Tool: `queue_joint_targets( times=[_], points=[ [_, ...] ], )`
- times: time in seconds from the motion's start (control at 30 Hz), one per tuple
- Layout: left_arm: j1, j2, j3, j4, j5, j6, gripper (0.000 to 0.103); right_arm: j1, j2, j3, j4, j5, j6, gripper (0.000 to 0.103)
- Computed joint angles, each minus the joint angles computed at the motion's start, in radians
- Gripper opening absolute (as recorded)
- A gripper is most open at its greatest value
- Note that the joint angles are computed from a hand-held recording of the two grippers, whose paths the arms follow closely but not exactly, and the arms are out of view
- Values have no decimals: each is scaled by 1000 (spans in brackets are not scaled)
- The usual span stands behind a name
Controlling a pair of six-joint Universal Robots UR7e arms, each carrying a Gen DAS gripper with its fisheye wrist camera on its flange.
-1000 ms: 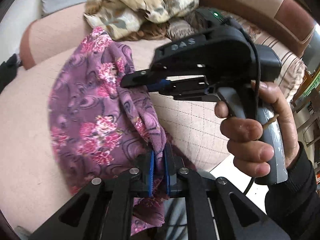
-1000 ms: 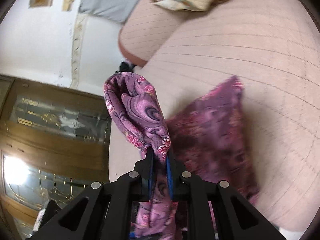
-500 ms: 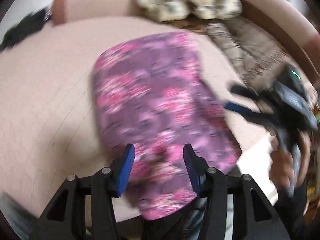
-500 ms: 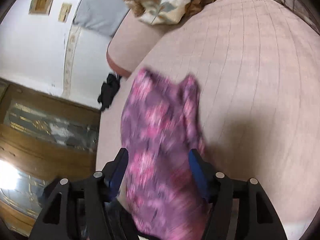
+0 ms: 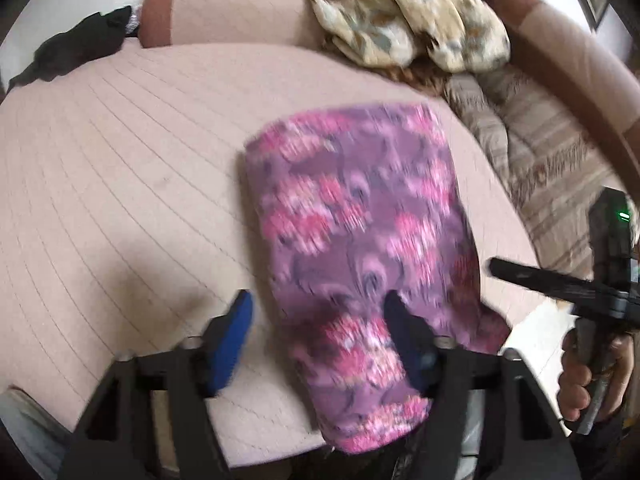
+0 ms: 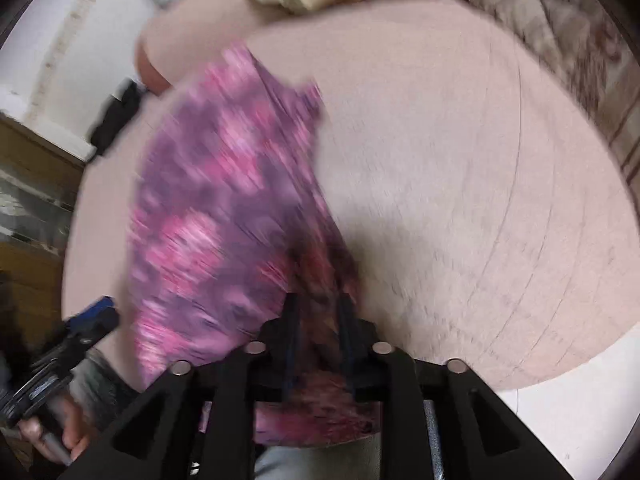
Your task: Fold small clothes
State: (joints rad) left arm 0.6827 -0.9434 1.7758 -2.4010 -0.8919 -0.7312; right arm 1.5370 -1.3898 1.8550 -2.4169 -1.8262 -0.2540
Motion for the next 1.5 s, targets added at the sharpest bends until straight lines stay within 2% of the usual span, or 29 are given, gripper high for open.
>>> queue_joint_targets(
  times=[0.07,0.13,0.3,0.37,0.4,0.43,0.47,0.5,0.57,0.63,0.7,0.73,0.77,0.8,0.87,0.9,0.93,0.97,1.0,1.03,1.07,1.1,1.17,1.3,1.4,1.5],
  points=[
    [29,-4,-13,-32,-8,1,78,7,-8,-28,-6,88,-15,89],
    [71,13,-44,-70,-52,6,78,8,21,-79,9,156,-27,90],
    [193,94,-135,-190,-188,0,79,-17,182,-269,92,275,46,90],
    [221,117,-171,-175,-185,-16,79,-34,259,-352,119,290,92,90],
    [229,136,-195,-162,-174,-7,79,-37,301,-395,129,269,111,90],
    [239,150,-212,-167,-188,13,79,-39,324,-419,132,251,119,89],
    [248,158,-221,-178,-205,24,79,-43,351,-446,140,231,125,81],
    [259,163,-225,-191,-223,22,79,-47,369,-465,155,222,125,62],
    [280,173,-225,-225,-258,8,79,-51,401,-491,166,174,135,42],
    [302,181,-223,-254,-297,-7,79,-71,407,-485,168,189,142,42],
    [303,188,-225,-279,-304,-7,79,-78,423,-493,164,201,120,42],
    [302,189,-229,-278,-314,6,72,-78,420,-494,168,212,123,44],
    [305,193,-238,-281,-344,16,60,-78,410,-492,178,229,136,53],
    [305,198,-252,-264,-345,4,60,-82,397,-481,174,246,132,67],
    [305,199,-260,-250,-349,-10,56,-99,365,-437,151,314,135,82],
    [305,201,-262,-250,-346,-8,53,-106,360,-430,163,339,144,83],
    [304,199,-260,-247,-345,-12,44,-111,364,-432,194,354,144,82],
    [303,195,-259,-243,-355,-8,33,-110,373,-439,221,341,130,81],
    [300,185,-256,-238,-367,12,31,-101,378,-435,208,307,117,72],
    [292,165,-241,-254,-376,33,29,-87,383,-435,199,271,121,62],
    [286,145,-219,-278,-386,43,28,-83,387,-446,222,273,138,35],
    [275,114,-194,-296,-386,43,28,-82,392,-462,263,316,173,29],
    [253,39,-148,-298,-373,35,28,-59,383,-453,263,359,165,26],
    [226,-93,-117,-249,-268,65,28,22,387,-456,263,426,116,25],
    [242,-107,-196,-136,-190,108,28,85,454,-504,256,429,122,24],
    [302,-78,-283,-55,-175,147,29,123,557,-583,238,418,161,25]
  ],
)
